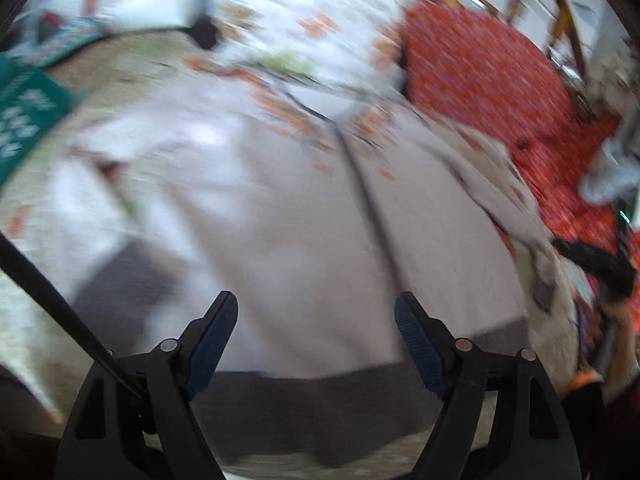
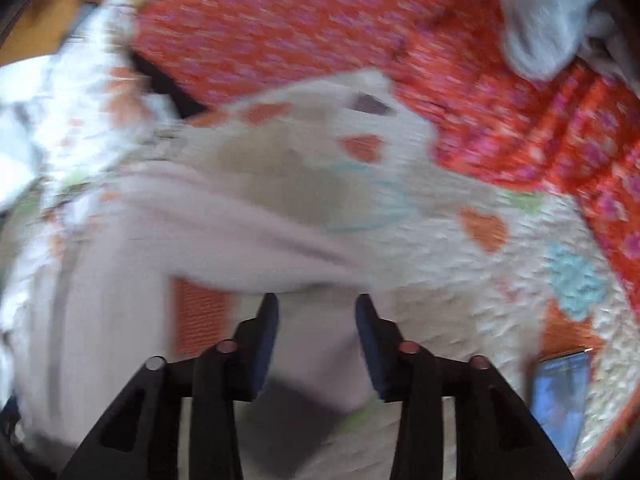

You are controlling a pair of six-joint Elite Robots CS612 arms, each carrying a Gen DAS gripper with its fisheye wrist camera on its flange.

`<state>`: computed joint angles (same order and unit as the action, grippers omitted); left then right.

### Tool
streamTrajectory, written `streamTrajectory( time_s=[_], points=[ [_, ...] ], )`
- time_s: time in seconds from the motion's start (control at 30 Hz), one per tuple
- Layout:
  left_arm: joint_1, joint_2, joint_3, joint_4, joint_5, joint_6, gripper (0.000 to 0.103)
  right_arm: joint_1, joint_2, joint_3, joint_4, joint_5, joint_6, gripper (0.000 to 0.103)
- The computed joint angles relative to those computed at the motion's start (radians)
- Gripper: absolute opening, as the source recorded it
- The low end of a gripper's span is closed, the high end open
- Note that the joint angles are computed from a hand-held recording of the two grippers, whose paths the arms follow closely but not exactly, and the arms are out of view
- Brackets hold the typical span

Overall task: Fold small clothes
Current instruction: 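Close the right tool on the sleeve near the grey cuff, then carry the sleeve across the cardigan body and open the right tool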

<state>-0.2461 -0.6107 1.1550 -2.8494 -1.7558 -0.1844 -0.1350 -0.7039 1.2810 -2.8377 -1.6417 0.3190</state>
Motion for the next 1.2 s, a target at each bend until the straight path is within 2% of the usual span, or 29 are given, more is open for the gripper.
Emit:
streamTrajectory(
  time_s=[0.1,0.17,0.27,0.37,0.5,0.63,0.67,0.7,0.73,0.77,0.8,0.83,0.87,0.9,1.03,1.2],
  points=[
    [0.029,-0.007,0.017,-0.003,0.058,-0.122,0.080,0.003,-0.004,0.008,0.014,0.232,-0.059,0.049],
    [0.046,-0.003,0.011,0.044,0.056,-0.196,0.080,0.009,0.000,0.002,0.062,0.288,-0.085,0.049],
    [0.064,0.007,0.011,0.074,0.009,-0.253,0.080,0.025,0.009,-0.014,0.147,0.282,-0.104,0.049],
    [0.066,0.022,0.001,0.084,-0.084,-0.227,0.080,0.037,0.012,-0.013,0.177,0.231,-0.090,0.049],
    [0.059,0.050,-0.031,0.114,-0.209,-0.192,0.080,0.034,0.013,0.003,0.167,0.258,-0.051,0.050],
    [0.030,0.037,-0.013,0.113,-0.115,-0.161,0.080,0.046,0.000,0.039,0.127,0.245,-0.042,0.051],
    [0.025,0.032,-0.009,0.115,-0.102,-0.143,0.077,0.049,-0.002,0.047,0.112,0.247,-0.034,0.052],
    [0.023,0.029,-0.007,0.123,-0.088,-0.133,0.061,0.053,-0.007,0.062,0.094,0.237,-0.030,0.052],
    [0.020,0.023,-0.003,0.136,-0.064,-0.120,0.035,0.057,-0.005,0.062,0.089,0.225,-0.030,0.052],
    [0.017,0.021,-0.007,0.158,-0.035,-0.106,0.025,0.065,-0.007,0.069,0.075,0.204,-0.028,0.052],
    [0.021,0.020,-0.010,0.170,-0.045,-0.098,0.017,0.070,-0.006,0.070,0.068,0.195,-0.028,0.046],
    [0.026,0.018,-0.013,0.180,-0.057,-0.098,0.013,0.071,-0.009,0.075,0.065,0.197,-0.032,0.041],
    [0.026,0.016,-0.015,0.188,-0.058,-0.098,0.012,0.081,-0.010,0.075,0.067,0.168,-0.049,0.025],
    [0.026,0.011,-0.014,0.192,-0.052,-0.092,0.011,0.082,-0.010,0.075,0.067,0.173,-0.063,0.008],
    [0.021,-0.022,0.022,0.192,0.002,-0.050,0.009,0.074,-0.022,0.093,0.065,0.227,-0.049,0.008],
    [0.029,-0.069,0.086,0.197,0.057,-0.037,0.005,0.070,-0.073,0.174,0.095,0.292,-0.070,0.007]
  ],
)
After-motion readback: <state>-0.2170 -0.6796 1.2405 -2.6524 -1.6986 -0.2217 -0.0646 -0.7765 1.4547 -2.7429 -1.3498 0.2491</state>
